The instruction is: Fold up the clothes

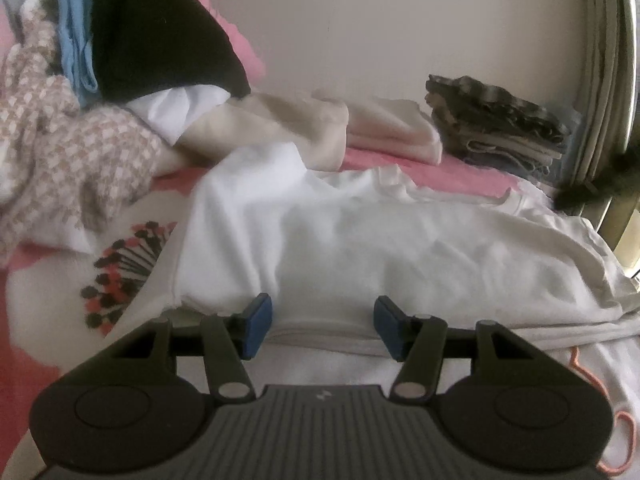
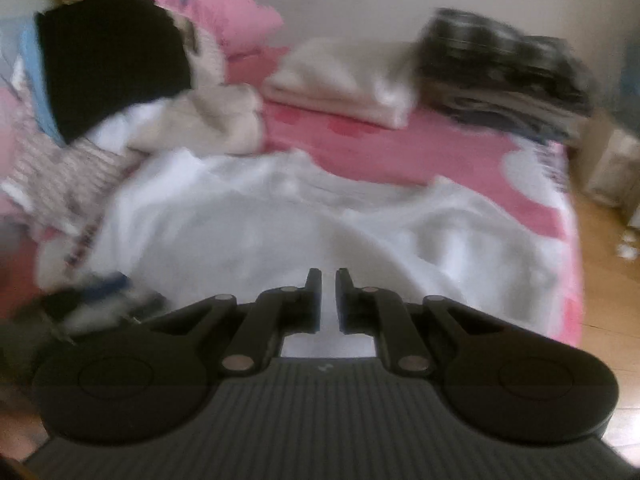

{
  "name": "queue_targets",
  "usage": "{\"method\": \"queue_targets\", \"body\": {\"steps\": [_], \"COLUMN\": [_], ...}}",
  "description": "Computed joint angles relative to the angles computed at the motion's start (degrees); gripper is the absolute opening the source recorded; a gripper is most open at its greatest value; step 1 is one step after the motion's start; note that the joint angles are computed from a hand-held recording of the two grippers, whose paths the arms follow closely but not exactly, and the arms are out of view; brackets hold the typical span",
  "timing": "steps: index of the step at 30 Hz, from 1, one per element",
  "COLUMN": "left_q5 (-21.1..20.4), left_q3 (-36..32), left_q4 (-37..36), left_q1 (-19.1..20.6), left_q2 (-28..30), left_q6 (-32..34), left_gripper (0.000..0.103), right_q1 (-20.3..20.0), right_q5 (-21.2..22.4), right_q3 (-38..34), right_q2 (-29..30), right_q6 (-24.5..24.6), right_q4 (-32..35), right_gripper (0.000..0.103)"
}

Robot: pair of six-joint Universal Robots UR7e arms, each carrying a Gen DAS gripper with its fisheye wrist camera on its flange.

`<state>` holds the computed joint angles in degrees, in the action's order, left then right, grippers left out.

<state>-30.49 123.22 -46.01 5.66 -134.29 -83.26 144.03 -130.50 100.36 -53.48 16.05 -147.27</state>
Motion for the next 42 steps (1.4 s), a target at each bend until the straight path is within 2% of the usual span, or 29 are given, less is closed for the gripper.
{"method": "queue_targets", "body": {"steps": [2,3,4,8,11,16,20,24,26,29,31,36,38,39,40,42], "left_q5": [0.4,0.4,0.4,0.6,0.7,0.8,0.8,0.9,0.9,0.9,0.9,0.8,0.8,0.8,0.8,0.8], "left_q3": [0.4,0.5,0.6,1.1,1.4,1.9,2.0,2.2,2.3,2.3,2.3,2.2,2.3,2.3,2.3,2.3], "left_q4": [0.6,0.4,0.1,-0.9,-1.1,-1.1,-1.2,-1.8,-2.1,-2.2,-2.1,-1.5,-1.6,-1.6,-1.7,-1.8], "left_q1": [-0.6,-0.6,-0.7,-1.2,-1.6,-2.1,-2.4,-2.3,-2.3,-2.3,-2.4,-2.7,-2.6,-2.6,-2.6,-2.6], "left_q2": [-0.6,-0.9,-1.4,-3.2,-4.1,-4.8,-5.1,-5.4,-5.6,-5.7,-5.8,-5.8,-5.8,-5.8,-5.9,-5.8], "left_q6": [-1.0,-1.2,-1.2,-0.9,-1.0,-0.9,-0.8,-0.3,-0.1,0.0,0.0,-0.5,-0.5,-0.5,-0.5,-0.4], "left_gripper": [0.060,0.060,0.061,0.062,0.062,0.065,0.066,0.067,0.067,0.068,0.068,0.068,0.068,0.068,0.068,0.068], "right_q1": [-1.2,-1.9,-2.4,-5.3,-7.1,-10.0,-9.9,-10.6,-10.9,-11.2,-11.3,-11.5,-11.3,-11.2,-11.0,-10.5], "right_q5": [6.5,9.3,11.5,17.8,19.8,26.3,25.2,27.6,29.2,31.2,32.6,35.3,35.1,34.7,33.9,32.5], "right_q3": [-4.5,-7.2,-9.9,-21.4,-28.8,-37.3,-45.3,-52.5,-55.9,-56.1,-54.7,-51.3,-50.8,-50.6,-50.3,-48.5], "right_q2": [2.7,4.4,6.3,14.1,19.0,24.4,29.3,32.9,34.5,34.5,33.8,32.8,33.1,33.2,33.3,32.9], "right_q6": [-2.1,-2.6,-3.0,-1.2,5.1,13.9,12.7,12.4,12.1,11.0,9.9,7.7,7.4,7.2,7.2,6.2], "right_q4": [0.6,1.4,2.3,5.9,9.1,14.8,22.0,33.8,39.7,41.0,39.0,32.8,31.7,31.2,30.6,27.7], "right_gripper": [0.012,0.021,0.029,0.043,0.045,0.049,0.051,0.052,0.052,0.046,0.031,0.022,0.019,0.012,0.009,0.007]}}
